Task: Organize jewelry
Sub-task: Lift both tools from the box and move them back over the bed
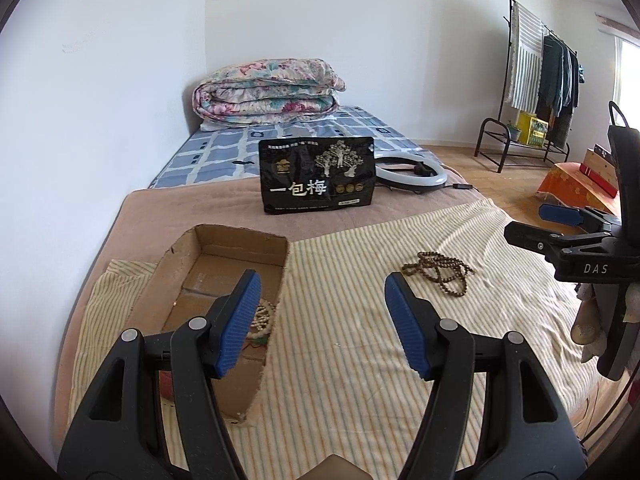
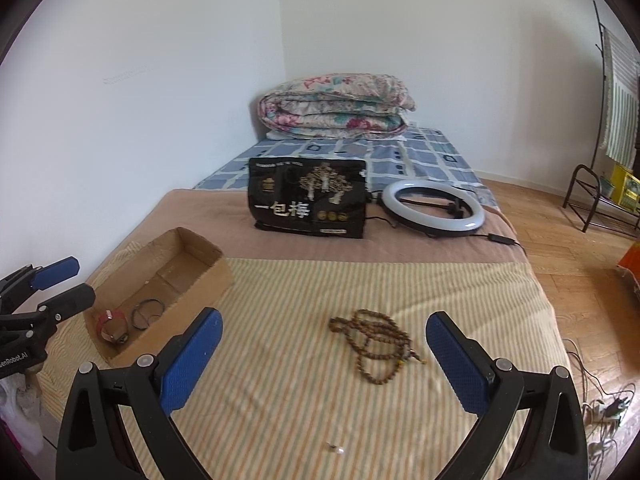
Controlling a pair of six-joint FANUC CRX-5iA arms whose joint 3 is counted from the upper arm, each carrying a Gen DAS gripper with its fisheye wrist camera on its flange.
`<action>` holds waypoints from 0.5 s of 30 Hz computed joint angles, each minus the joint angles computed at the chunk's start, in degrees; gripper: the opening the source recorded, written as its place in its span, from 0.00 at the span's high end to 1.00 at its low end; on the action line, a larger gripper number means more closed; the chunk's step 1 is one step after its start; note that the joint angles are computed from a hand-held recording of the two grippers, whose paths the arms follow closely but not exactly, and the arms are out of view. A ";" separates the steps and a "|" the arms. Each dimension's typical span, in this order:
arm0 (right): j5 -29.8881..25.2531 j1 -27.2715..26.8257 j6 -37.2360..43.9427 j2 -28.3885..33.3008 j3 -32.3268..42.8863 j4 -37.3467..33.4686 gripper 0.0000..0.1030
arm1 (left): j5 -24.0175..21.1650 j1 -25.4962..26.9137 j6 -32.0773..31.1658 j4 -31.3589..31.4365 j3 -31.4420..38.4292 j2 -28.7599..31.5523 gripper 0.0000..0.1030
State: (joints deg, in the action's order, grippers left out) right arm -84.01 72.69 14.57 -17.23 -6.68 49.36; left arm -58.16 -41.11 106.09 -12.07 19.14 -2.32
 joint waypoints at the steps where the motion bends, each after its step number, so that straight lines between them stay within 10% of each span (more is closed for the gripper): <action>1: -0.94 0.31 -0.20 -0.43 -0.40 0.14 0.00 | -0.06 -0.21 -0.06 0.17 0.26 0.35 0.36; 15: -7.02 5.42 -5.77 -8.92 -8.99 -1.62 0.00 | 0.76 -1.35 -1.05 3.52 1.30 4.34 0.36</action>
